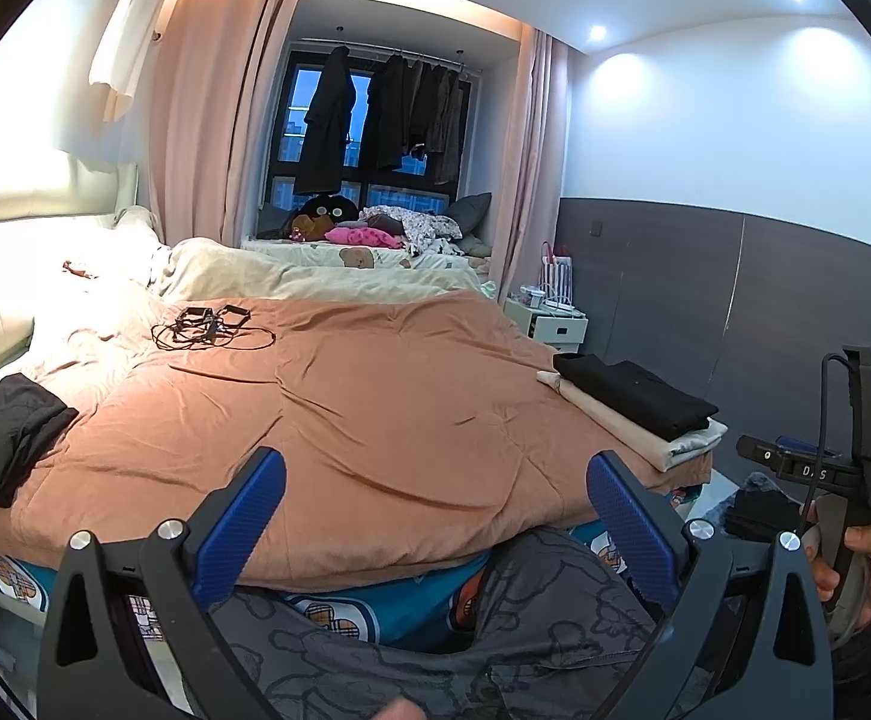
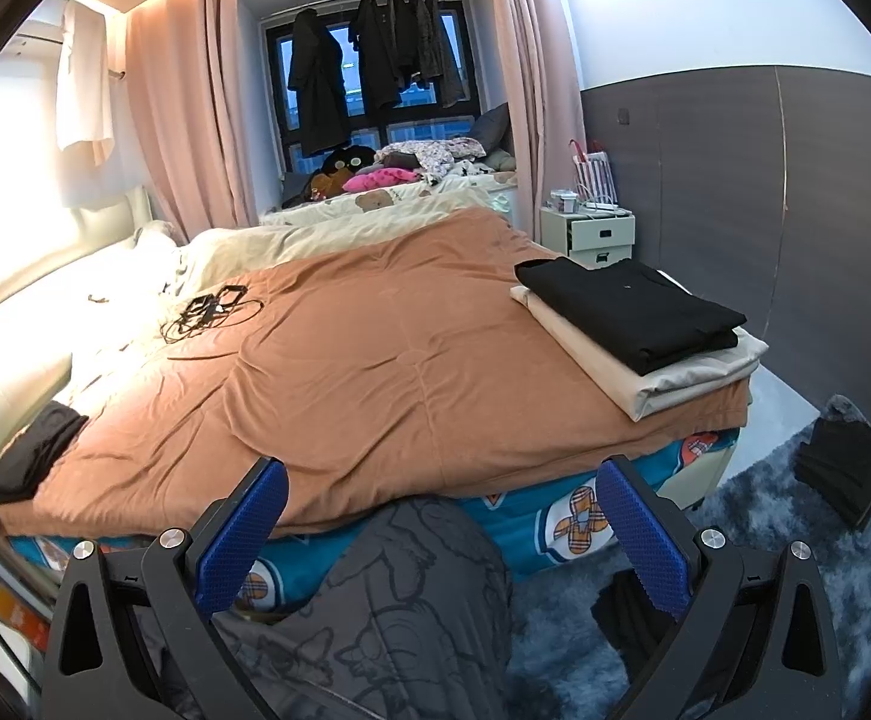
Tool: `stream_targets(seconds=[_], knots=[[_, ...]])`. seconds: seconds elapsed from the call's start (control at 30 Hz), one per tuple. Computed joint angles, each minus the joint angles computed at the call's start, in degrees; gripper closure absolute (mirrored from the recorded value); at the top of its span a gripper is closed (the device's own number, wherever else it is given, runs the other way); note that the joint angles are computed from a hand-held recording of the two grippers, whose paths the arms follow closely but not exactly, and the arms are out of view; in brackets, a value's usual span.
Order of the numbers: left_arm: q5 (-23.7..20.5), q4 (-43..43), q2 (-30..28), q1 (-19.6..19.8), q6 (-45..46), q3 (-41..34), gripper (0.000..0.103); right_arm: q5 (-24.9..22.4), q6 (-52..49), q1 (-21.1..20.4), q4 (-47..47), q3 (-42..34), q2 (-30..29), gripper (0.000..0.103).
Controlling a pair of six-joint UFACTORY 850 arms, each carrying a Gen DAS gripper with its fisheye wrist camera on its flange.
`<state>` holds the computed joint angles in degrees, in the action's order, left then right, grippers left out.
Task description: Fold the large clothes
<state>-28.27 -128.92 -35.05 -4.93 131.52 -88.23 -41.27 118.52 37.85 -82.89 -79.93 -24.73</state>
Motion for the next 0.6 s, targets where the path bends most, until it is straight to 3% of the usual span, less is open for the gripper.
stream_targets(seconds=[0.6], knots=[[1.1,-2.9,0.5,-0.2,3.9,1.0,0.000,2.4,-2.2,-1.3,1.0,0.1,0.3,0.000]])
